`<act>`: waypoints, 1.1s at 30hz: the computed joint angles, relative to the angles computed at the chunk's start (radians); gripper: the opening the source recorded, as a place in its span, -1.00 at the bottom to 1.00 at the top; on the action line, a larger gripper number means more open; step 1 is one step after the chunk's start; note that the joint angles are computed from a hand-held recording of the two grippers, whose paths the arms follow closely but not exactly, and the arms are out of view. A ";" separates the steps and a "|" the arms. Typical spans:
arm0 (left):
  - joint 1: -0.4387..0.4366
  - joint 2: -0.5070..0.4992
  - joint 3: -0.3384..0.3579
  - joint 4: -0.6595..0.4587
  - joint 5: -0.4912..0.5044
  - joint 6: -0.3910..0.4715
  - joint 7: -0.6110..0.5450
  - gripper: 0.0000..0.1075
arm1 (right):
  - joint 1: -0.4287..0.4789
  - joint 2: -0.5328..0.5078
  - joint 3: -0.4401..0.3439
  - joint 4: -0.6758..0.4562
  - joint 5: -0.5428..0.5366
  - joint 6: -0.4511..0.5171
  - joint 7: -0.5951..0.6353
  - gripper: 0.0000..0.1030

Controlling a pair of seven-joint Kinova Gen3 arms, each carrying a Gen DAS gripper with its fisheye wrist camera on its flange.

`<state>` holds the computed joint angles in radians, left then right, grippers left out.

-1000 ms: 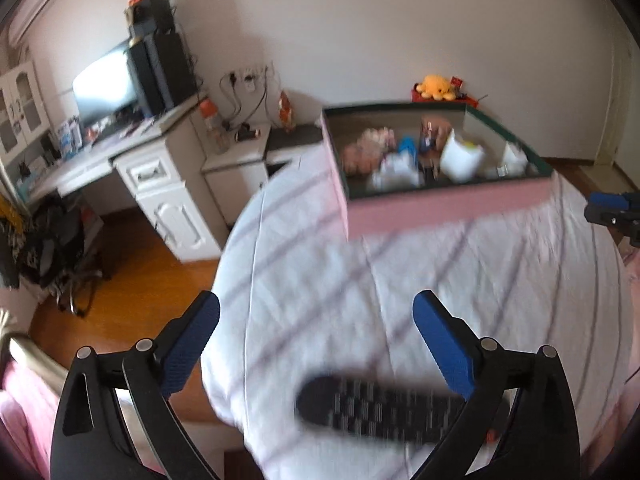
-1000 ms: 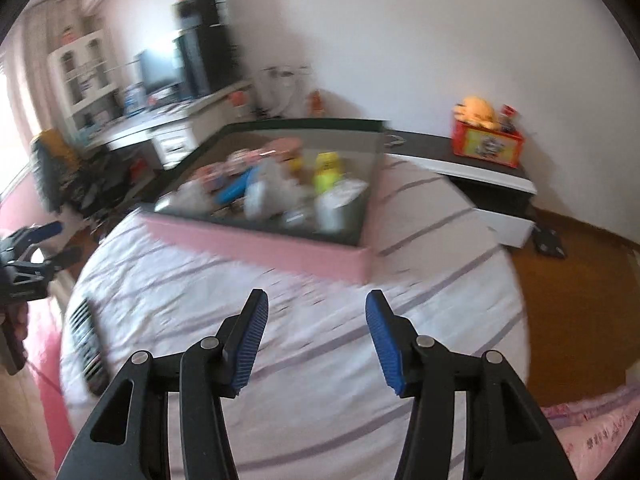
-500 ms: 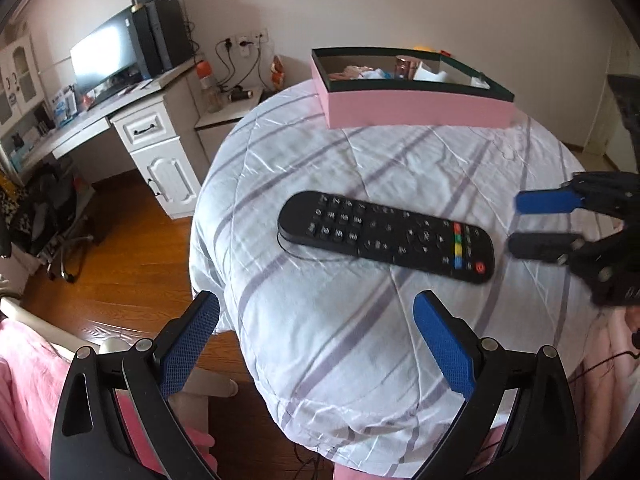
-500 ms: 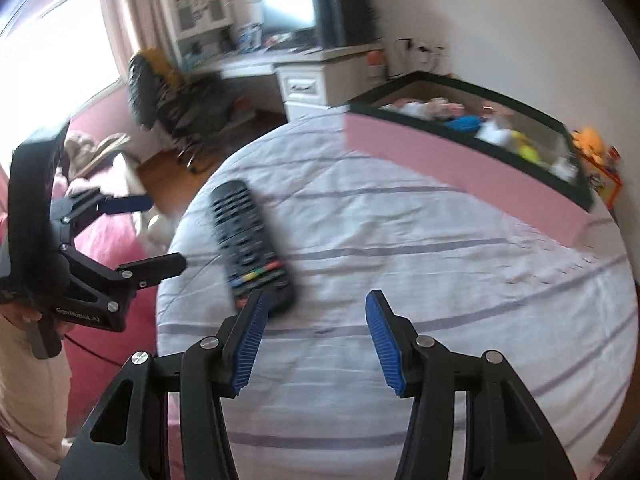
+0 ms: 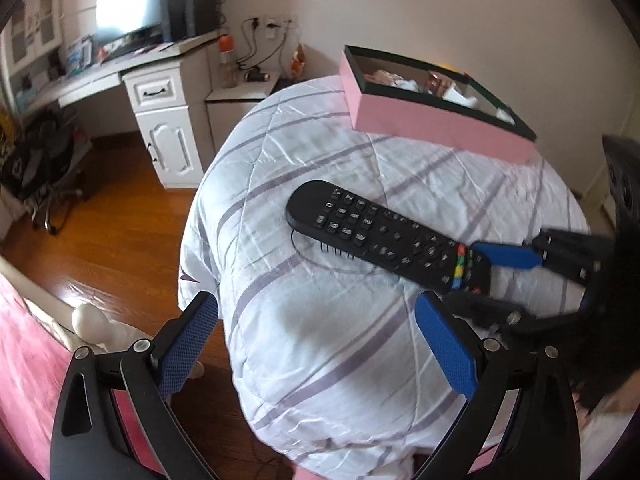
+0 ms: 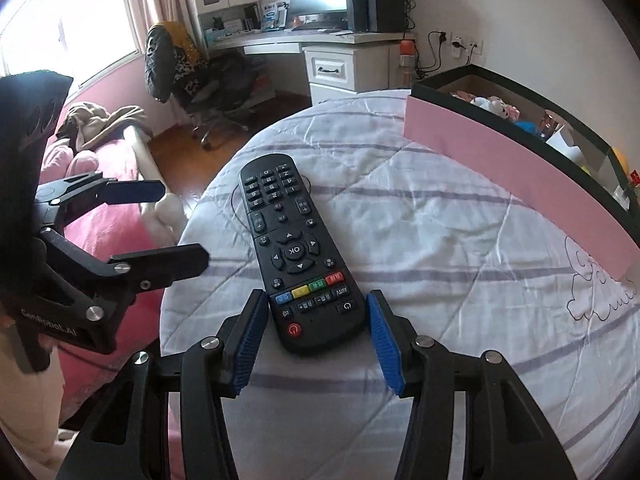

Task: Organize rigid objects
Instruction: 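Move the left tool over the black TV remote on the bed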

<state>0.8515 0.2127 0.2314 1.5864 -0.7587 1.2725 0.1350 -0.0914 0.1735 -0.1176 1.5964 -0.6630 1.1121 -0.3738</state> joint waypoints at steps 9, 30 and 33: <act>-0.041 0.054 -0.040 -0.086 0.035 -0.007 -0.055 0.90 | -0.024 -0.042 0.012 0.072 -0.018 -0.179 -0.166 0.00; -0.013 0.268 -0.156 -0.460 0.116 0.024 -0.261 0.90 | 0.074 -0.086 0.103 0.089 0.021 -0.355 -0.234 0.53; -0.022 0.341 -0.179 -0.566 0.169 0.051 -0.295 0.90 | 0.132 -0.034 0.096 0.025 0.004 -0.333 -0.237 0.53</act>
<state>0.8292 0.5534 0.0526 1.0200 -0.5899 1.3239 -0.1600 0.0409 0.1398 -0.0211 1.6215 -0.6591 0.7790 -0.6107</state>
